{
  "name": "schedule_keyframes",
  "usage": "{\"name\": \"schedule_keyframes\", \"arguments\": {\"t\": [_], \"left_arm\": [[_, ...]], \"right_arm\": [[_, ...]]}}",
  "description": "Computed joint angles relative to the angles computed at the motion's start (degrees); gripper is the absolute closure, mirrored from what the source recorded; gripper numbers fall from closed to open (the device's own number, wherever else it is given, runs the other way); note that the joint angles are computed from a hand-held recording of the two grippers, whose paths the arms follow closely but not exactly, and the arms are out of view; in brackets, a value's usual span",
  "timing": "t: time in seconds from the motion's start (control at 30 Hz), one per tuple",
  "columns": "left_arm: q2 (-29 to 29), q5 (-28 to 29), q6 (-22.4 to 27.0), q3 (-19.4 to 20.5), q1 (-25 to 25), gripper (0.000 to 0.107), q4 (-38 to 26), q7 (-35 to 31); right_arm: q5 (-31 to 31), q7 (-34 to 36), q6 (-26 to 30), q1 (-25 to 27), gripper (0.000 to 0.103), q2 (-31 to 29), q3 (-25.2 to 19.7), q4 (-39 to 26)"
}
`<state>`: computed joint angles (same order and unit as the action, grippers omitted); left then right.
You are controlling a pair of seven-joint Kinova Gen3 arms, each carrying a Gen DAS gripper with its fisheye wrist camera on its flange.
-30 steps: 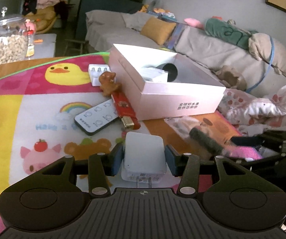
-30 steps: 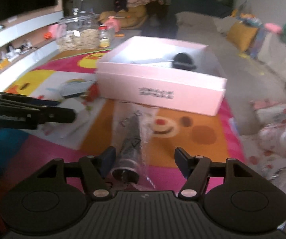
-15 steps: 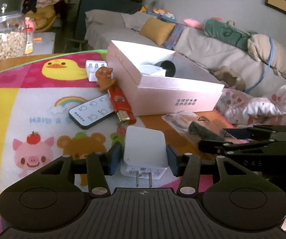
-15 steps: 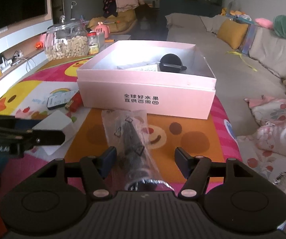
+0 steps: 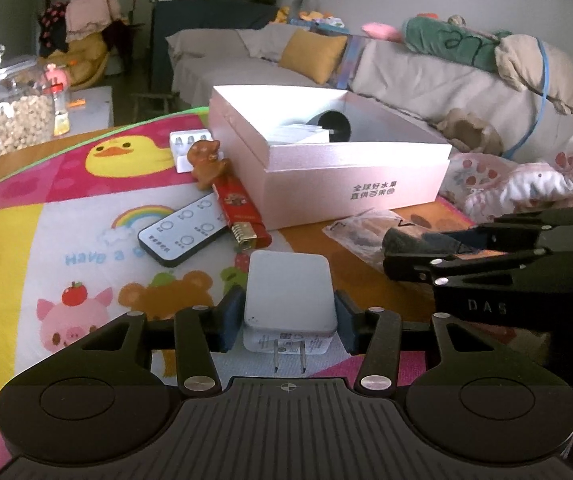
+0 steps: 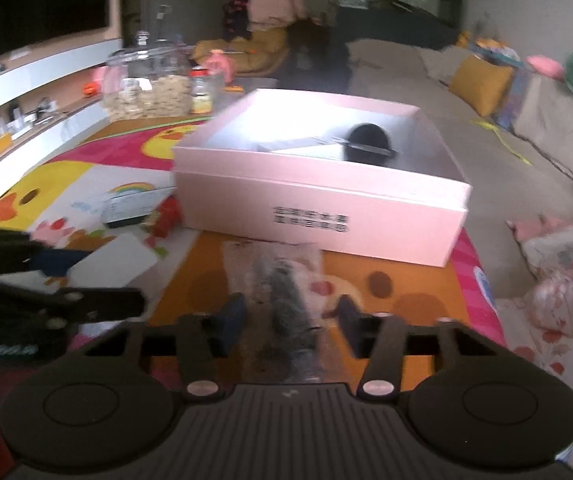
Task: Organize rigid objects
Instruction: 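Carry the bag toward the pink box with the right tool while the left tool holds the charger, then lift the white charger cube over the pink box and open the left tool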
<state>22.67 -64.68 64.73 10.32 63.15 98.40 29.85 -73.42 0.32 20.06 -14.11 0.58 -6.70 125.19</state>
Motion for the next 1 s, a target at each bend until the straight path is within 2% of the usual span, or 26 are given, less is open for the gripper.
{"name": "schedule_keyframes", "arguments": {"t": [0.07,0.13,0.27,0.37,0.53,0.67,0.73,0.87,1.0], "left_arm": [[0.23,0.09,0.36,0.0,0.08,0.056,-0.3,-0.23],[0.24,0.09,0.41,-0.05,0.13,0.056,-0.25,-0.19],[0.67,0.63,1.12,0.01,0.17,0.056,-1.0,-1.3],[1.53,1.59,2.56,-0.09,0.44,0.056,-2.54,-3.66],[2.66,2.34,4.97,-0.58,1.87,0.058,-4.42,-6.48],[0.56,0.63,0.59,0.11,2.18,0.058,-1.57,-5.83],[0.27,0.54,0.32,0.59,2.27,0.058,-1.79,-7.3],[-1.1,-0.62,0.17,0.68,2.31,0.058,-2.59,-8.83],[-1.79,-2.7,2.23,0.41,1.18,0.058,-5.94,-15.07]], "right_arm": [[-0.98,1.86,0.0,-0.14,0.077,-0.58,-0.1,0.65],[0.82,0.0,2.23,0.18,0.083,-0.81,0.62,0.41],[4.87,-4.22,7.33,1.61,0.084,-1.46,2.25,-0.15],[4.74,-3.67,9.98,2.65,0.084,-2.82,3.63,0.7],[-0.38,1.49,14.07,4.9,0.084,-6.16,7.29,2.61],[-6.68,6.66,14.51,6.18,0.084,-8.15,9.14,3.85],[-9.4,8.97,14.28,6.71,0.084,-8.86,9.4,4.58],[-11.07,11.04,16.51,8.35,0.084,-8.86,10.19,5.17],[-12.5,13.07,18.43,10.02,0.084,-8.62,10.47,5.82]]}}
